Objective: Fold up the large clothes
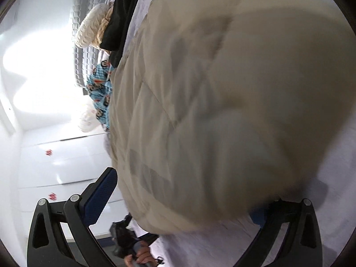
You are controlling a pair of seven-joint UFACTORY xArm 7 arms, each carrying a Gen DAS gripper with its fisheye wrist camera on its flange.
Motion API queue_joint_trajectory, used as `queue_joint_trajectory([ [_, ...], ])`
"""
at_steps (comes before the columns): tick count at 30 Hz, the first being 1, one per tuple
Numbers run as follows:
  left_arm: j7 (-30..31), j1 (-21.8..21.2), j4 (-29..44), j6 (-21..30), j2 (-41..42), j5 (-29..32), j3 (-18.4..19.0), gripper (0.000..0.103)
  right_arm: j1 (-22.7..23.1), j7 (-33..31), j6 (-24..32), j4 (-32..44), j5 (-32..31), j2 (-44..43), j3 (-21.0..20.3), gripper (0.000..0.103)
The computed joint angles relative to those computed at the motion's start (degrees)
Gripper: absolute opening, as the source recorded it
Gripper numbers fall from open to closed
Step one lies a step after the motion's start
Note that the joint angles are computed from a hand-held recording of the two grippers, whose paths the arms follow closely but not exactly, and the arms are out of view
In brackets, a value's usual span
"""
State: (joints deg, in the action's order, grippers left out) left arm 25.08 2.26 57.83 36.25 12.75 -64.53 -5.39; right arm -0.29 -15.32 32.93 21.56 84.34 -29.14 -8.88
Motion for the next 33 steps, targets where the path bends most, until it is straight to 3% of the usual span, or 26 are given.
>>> queue_joint_trajectory([
  [5, -3.23, -1.12, 3.41, -4.5, 3.6, 0.53, -1.12, 0.102, -0.12, -4.69, 1.02, 3.89, 5.75, 7.45, 0.78, 0.103],
  [6, -3.77, -1.2, 3.32, -5.38, 3.44, 1.11, -1.27, 0.09, -0.47, -4.3, 0.91, 4.06, 5.78, 7.86, 1.22, 0.103],
  [7, -3.55, -1.1, 3.34, -5.81, 3.3, 1.77, -1.41, 0.068, -0.72, -3.91, 0.6, 4.15, 6.23, 8.02, 1.62, 0.103],
  [9, 0.19, 0.45, 4.68, -3.61, 3.9, -0.67, -2.28, 0.04, -1.15, -2.88, 0.01, 4.13, 6.37, 7.86, 2.32, 0.097],
  [11, 1.63, 0.24, 4.74, -3.83, 2.66, 0.73, -2.18, 0.028, -1.4, 0.2, -0.95, 3.51, 4.43, 7.15, 2.97, 0.064],
  [13, 3.63, -0.72, 4.43, -5.35, 0.97, 3.47, -2.12, 0.022, -1.17, -0.71, -0.91, 3.13, 6.16, 6.53, 2.76, 0.046],
  [16, 8.38, -1.26, 3.44, -6.05, -2.03, 4.28, -2.24, 0.02, -0.84, 0.19, -3.17, 2.71, 5.15, 4.24, 3.96, 0.028],
  [21, 13.41, -0.19, 3.39, 1.91, -5.54, 0.65, -0.12, 0.02, 0.63, 1.94, -5.93, 0.64, 2.98, -1.8, 4.53, 0.022],
  [27, 16.61, -1.09, -1.38, 6.82, -12.06, 0.74, 3.06, 0.02, 2.33, 15.72, -7.76, -4.76, -9.2, -12.6, 6.13, 0.022],
  [33, 16.67, -2.08, -14.0, 10.22, -24.27, 4.02, 7.33, 0.02, -1.0, 31.32, 0.23, -11.84, -25.17, -27.08, 5.67, 0.022],
])
